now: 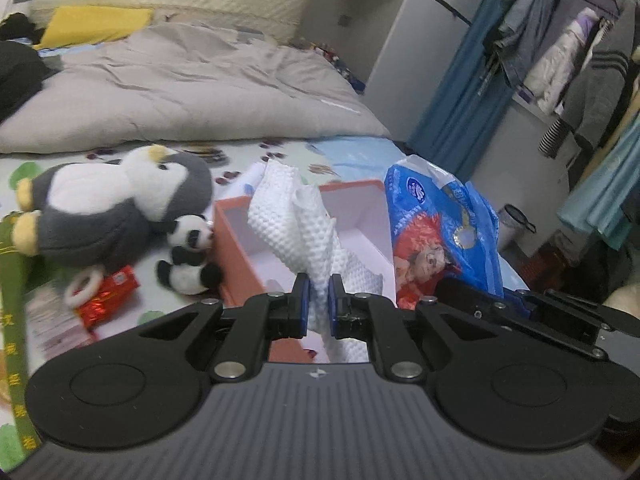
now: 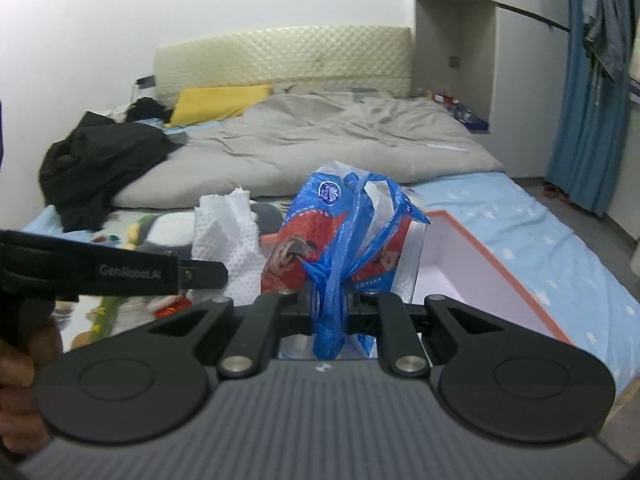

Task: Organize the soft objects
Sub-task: 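Carry the towel and blue bag over the orange box with both grippers, then open both grippers to drop the towel and bag into the box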

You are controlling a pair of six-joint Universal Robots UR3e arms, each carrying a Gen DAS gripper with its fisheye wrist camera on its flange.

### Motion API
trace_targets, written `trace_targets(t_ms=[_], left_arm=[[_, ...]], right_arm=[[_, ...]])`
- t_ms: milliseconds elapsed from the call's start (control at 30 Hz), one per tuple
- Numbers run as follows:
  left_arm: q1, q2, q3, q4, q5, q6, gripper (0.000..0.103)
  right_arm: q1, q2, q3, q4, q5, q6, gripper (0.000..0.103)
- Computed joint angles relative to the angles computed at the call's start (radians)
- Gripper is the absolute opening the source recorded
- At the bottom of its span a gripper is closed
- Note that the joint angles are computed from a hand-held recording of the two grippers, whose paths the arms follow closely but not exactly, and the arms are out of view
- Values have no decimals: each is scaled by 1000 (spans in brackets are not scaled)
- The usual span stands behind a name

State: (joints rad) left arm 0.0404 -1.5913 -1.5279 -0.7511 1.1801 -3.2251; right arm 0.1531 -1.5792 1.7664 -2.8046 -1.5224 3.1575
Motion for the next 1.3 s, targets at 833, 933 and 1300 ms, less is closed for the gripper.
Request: trace_targets(t_ms=[833,933,1300], left_arm=[[-180,-579,575,-237,112,33,12],[-183,-616,621,-267,106,35,12],[-165,-530,519,-224,92,13,31]], right_arm=[[-212,181,24,19,114,-9,16],[-220,196,26,8,118,-3,16],[-229,151,55,16,124,9,46]])
